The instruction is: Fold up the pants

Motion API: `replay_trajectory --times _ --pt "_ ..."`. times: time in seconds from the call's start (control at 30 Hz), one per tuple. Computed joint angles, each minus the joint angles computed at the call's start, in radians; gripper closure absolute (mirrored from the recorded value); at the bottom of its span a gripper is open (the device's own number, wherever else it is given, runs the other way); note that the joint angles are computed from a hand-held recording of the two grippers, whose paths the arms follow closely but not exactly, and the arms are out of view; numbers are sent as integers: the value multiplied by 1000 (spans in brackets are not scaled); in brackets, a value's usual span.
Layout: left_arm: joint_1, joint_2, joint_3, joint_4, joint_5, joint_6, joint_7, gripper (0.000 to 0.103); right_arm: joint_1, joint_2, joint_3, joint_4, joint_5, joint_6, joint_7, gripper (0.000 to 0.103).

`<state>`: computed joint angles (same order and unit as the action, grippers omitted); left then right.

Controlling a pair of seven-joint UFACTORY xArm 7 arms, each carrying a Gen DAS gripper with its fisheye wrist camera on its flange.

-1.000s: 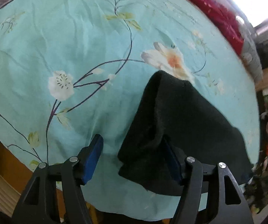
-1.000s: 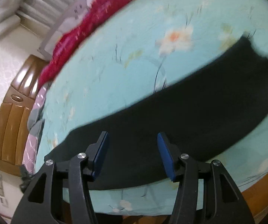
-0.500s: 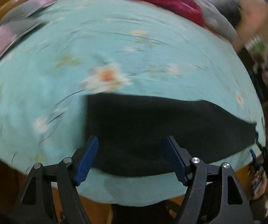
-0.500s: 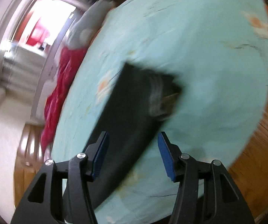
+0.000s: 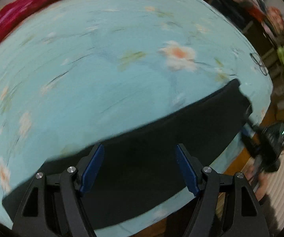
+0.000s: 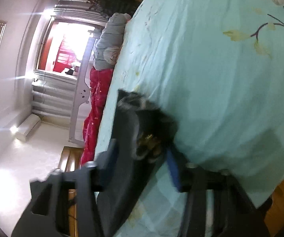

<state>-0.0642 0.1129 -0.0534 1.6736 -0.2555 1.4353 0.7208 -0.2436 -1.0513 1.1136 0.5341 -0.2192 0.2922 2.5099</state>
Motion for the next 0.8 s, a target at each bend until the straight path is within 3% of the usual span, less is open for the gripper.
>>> replay_trajectory --times 0.07,0.17,0.3,0.47,0.63,0.8 --pt "-48 31 -37 33 8 5 -43 29 8 -44 19 -58 12 -71 50 82" --pt "-116 106 -80 119 4 65 -101 29 0 -85 42 -90 15 -132 79 83" --pt "-189 241 -110 273 7 191 -171 29 -2 -67 32 -103 12 -191 47 80" --pt "-252 394 -130 459 24 325 -184 29 -8 -99 58 -111 40 -212 63 77" --pt "-312 552 -137 688 44 472 -155 27 -23 -125 82 -92 42 -192 61 62" --pt "-347 580 -131 690 52 478 -130 25 -70 -135 89 -71 35 -208 36 60"
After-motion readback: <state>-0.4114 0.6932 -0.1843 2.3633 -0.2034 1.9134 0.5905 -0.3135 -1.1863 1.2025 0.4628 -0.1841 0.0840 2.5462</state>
